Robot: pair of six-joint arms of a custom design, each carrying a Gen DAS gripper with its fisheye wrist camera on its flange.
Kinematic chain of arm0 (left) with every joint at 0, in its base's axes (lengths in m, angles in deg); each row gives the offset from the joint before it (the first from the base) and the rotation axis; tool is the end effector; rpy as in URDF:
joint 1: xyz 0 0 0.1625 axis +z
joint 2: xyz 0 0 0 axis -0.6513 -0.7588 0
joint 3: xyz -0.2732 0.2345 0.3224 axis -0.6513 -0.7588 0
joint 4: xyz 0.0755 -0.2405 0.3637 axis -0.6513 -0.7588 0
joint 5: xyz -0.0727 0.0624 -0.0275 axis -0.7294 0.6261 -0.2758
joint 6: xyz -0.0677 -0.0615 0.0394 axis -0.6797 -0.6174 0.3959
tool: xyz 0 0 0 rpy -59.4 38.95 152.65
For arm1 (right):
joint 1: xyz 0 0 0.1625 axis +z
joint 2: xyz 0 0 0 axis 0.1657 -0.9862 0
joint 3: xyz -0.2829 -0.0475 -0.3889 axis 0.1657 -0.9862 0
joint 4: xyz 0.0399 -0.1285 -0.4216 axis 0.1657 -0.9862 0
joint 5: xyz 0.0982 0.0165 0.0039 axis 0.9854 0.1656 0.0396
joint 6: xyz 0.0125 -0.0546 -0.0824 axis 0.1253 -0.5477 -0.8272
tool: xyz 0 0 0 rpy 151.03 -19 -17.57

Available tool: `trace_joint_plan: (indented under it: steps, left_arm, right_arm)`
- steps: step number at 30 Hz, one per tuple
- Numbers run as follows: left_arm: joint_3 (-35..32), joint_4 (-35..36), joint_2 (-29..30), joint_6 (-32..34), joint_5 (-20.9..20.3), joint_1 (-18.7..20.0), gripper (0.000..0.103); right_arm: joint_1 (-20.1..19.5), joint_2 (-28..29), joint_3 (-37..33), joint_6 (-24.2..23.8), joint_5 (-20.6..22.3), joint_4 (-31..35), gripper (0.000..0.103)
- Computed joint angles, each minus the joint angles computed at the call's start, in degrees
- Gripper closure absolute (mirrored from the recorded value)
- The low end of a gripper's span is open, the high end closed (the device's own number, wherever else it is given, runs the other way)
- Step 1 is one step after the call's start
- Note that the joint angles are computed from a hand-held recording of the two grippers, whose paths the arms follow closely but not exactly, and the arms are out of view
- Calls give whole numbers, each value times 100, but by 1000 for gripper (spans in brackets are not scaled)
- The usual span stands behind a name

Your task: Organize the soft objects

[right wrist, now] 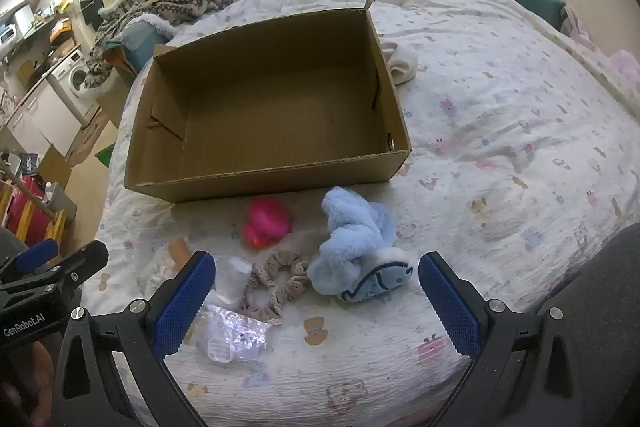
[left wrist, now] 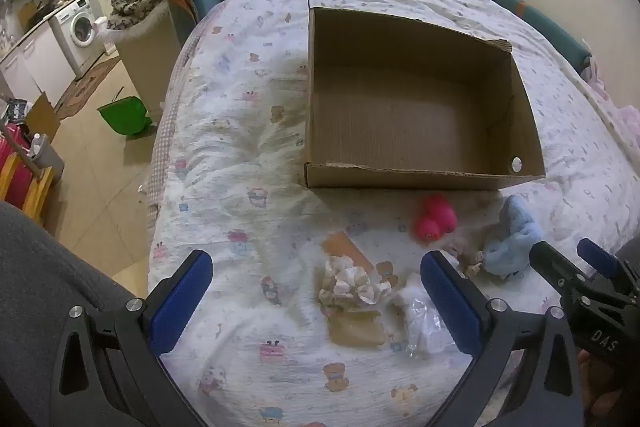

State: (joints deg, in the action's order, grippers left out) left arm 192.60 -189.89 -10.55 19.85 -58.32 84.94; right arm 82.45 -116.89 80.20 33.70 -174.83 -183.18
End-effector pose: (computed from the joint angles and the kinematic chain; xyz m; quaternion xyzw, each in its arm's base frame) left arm -0.2690 -0.5641 0.1049 0.0432 0.8803 -0.2871 0.3753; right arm 0.1053 -0.5833 0.2372 0.1350 -0.9102 0.2587 0.2940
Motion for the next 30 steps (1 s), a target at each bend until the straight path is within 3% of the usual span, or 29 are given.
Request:
trace_joint_plan:
  steps: [30]
  left_arm:
    - [23, -83, 95, -8, -52, 40, 0]
  right_arm:
    - [-16, 8, 3, -31, 21, -55, 0]
